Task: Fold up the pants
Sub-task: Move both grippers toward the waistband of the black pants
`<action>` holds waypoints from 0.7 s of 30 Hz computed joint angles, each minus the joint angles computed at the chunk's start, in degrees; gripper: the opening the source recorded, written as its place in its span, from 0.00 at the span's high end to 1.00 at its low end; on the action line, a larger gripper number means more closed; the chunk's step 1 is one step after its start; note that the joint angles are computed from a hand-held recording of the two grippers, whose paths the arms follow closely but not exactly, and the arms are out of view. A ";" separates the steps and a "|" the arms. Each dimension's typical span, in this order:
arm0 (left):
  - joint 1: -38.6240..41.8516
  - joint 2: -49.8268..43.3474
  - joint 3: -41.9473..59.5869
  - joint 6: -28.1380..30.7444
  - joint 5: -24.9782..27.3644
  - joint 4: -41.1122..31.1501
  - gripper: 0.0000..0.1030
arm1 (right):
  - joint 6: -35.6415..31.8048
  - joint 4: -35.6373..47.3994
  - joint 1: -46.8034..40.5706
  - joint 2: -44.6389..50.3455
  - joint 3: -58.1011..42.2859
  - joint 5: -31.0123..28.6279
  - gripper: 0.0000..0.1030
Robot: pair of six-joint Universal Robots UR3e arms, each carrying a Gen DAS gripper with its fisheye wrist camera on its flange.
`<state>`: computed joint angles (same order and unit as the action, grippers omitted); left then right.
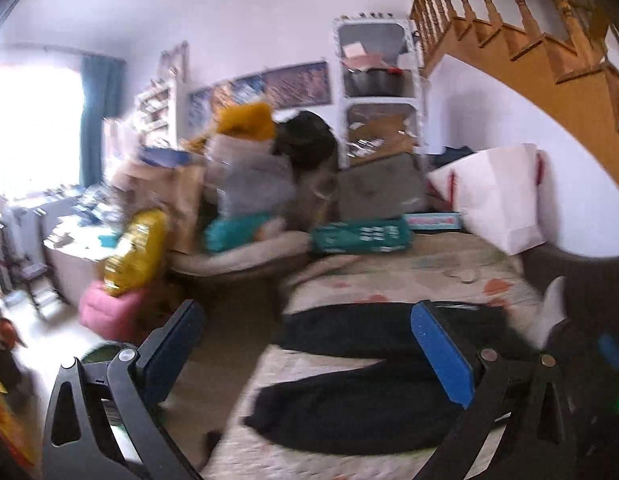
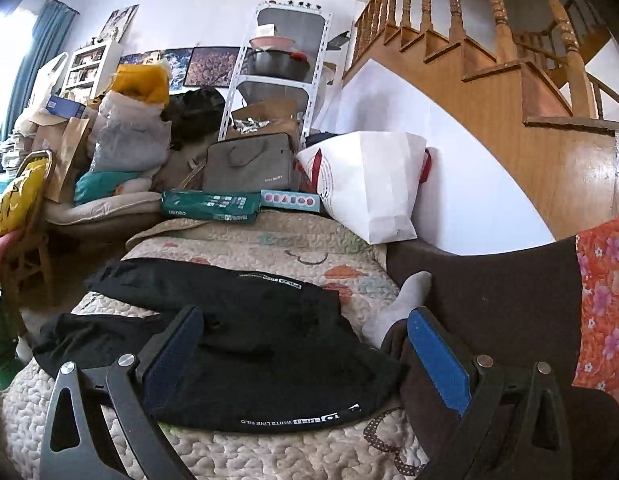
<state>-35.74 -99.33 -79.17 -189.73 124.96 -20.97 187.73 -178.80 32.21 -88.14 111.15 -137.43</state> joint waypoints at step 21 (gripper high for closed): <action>21.30 -18.34 12.73 2.43 -30.57 -7.67 0.00 | -8.01 36.43 -14.55 18.40 -35.64 23.02 0.00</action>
<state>-14.45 -117.67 -66.43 -187.30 94.39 -28.63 179.72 -142.36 17.67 -69.74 75.51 -114.41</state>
